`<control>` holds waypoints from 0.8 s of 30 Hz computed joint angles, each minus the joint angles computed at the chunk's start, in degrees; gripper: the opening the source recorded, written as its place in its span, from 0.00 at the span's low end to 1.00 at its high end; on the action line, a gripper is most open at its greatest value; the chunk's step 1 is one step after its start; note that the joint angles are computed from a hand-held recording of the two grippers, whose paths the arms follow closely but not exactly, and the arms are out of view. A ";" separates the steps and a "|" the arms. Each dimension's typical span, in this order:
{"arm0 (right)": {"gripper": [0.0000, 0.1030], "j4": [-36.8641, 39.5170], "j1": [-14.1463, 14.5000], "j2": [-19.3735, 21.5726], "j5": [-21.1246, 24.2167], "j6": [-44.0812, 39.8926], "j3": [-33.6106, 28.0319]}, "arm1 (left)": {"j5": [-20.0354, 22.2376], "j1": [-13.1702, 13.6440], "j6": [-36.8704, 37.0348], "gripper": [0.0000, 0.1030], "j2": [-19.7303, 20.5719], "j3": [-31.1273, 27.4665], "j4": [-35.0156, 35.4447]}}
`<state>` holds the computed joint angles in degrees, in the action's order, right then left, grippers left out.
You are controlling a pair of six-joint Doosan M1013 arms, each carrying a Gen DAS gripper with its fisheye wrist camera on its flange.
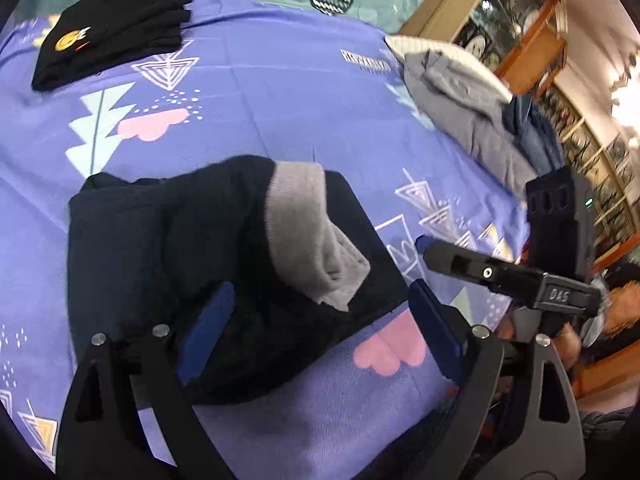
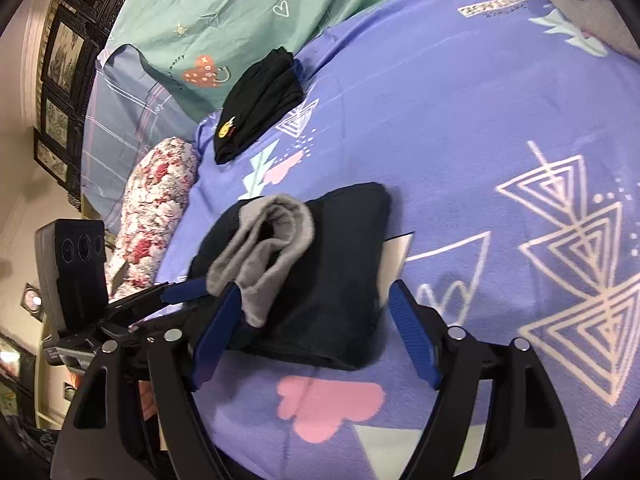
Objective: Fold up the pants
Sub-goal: 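Fold the grey-cuffed end over onto the pants with the left tool, then grasp the folded bundle edge with the right tool near the grey cuff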
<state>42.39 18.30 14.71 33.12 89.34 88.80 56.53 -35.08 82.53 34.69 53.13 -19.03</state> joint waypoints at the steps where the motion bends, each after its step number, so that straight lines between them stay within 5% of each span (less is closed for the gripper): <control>1: 0.80 2.86 -0.13 0.42 0.74 -2.24 -0.42 | -1.57 0.71 -0.66 0.89 -1.12 1.59 -1.07; 3: 0.83 5.65 -0.10 1.24 2.00 -4.45 -1.56 | -3.34 1.63 -2.59 0.91 -2.53 3.37 -1.06; 7: 0.87 3.56 0.75 3.00 3.41 -1.96 -4.49 | -5.31 1.67 -17.42 0.92 -4.64 6.28 14.73; 13: 0.88 -3.69 2.34 4.64 4.18 4.24 -8.07 | -1.88 2.95 -25.54 0.92 -4.28 8.11 21.65; 15: 0.81 -8.82 3.45 4.38 3.23 4.17 -8.77 | -1.55 3.28 -25.99 0.92 -4.09 8.71 21.52; 17: 0.61 -11.42 4.21 4.11 3.24 3.00 -9.24 | -1.80 3.72 -25.17 0.92 -3.92 9.10 20.02; 20: 0.46 -13.19 4.44 5.36 8.21 3.99 -11.16 | -1.48 3.96 -23.75 0.92 -3.37 9.19 18.16; 24: 0.45 -18.54 5.64 6.31 10.28 5.55 -12.13 | -1.83 3.73 -23.33 0.92 -3.04 9.30 18.53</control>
